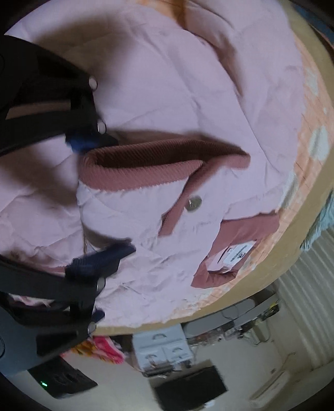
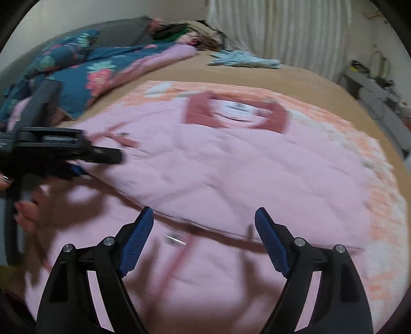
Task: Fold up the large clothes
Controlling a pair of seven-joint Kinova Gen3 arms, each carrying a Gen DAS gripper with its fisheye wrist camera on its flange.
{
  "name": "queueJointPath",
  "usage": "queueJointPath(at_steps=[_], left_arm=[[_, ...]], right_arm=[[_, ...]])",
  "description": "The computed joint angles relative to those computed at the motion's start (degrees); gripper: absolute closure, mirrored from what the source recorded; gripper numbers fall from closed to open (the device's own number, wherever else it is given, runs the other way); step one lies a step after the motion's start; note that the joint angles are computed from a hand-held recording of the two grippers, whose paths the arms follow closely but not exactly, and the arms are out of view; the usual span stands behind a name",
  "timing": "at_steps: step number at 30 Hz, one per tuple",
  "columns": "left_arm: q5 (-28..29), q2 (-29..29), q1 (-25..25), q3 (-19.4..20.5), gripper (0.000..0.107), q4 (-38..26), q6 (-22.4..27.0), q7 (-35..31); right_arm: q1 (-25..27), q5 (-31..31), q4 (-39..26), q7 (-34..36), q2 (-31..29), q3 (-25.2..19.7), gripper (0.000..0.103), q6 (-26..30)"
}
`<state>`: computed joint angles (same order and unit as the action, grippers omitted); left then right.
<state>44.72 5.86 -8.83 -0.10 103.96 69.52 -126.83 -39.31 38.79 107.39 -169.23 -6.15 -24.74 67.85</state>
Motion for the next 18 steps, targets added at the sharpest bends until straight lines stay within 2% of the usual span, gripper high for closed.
queueJointPath(at_steps=[1,2,3,7,9,12,14,16,18], left_arm=[[-0.06,-0.99,0.39,0.31,0.067,0.49,-1.42,-1.52],[-0.43,-2.41,0.98,0.53,0.082,1.04,-3.49,-2.66],[-0.34,-3.32,1.71,0.06,0.089,1.5,-4.93,-3.58],[5.99,-6.03,0.72,-1.72,0.091,1.62,-5.01,-10.85],[7.08,-6.38,0.63,-2.33,0.091,1.07,-5.68,-13.21],[4.44,-5.29,1.05,-2.21,0.091,0.52,-7.97,-11.53],[0.22,-3.9,1.91,-1.32,0.091,-0.01,-9.85,-8.1],[-3.49,-3.77,3.27,-0.87,0.091,0.31,-12.33,-5.99],[-5.24,-3.79,3.25,-0.15,0.091,0.4,-12.66,-5.55]], right_arm=[[0.06,-0.01,0.27,-0.35,-0.37,-0.24,0.023,2.19],[0.85,-0.46,1.0,-0.68,-1.42,-0.61,0.023,3.71],[0.81,-0.76,1.84,-1.13,-2.32,0.09,0.023,4.3],[4.93,-2.87,4.82,-3.21,-7.36,0.31,0.023,6.03],[7.11,-3.44,5.69,-3.53,-9.41,0.28,0.023,6.47],[10.17,-4.52,6.62,-2.62,-11.41,1.12,0.023,5.85],[11.79,-5.1,7.0,-1.6,-12.43,1.65,0.023,4.45],[13.2,-5.48,6.53,-0.42,-12.43,1.53,0.023,3.56],[14.34,-5.97,6.24,1.67,-12.02,2.29,0.023,1.0]])
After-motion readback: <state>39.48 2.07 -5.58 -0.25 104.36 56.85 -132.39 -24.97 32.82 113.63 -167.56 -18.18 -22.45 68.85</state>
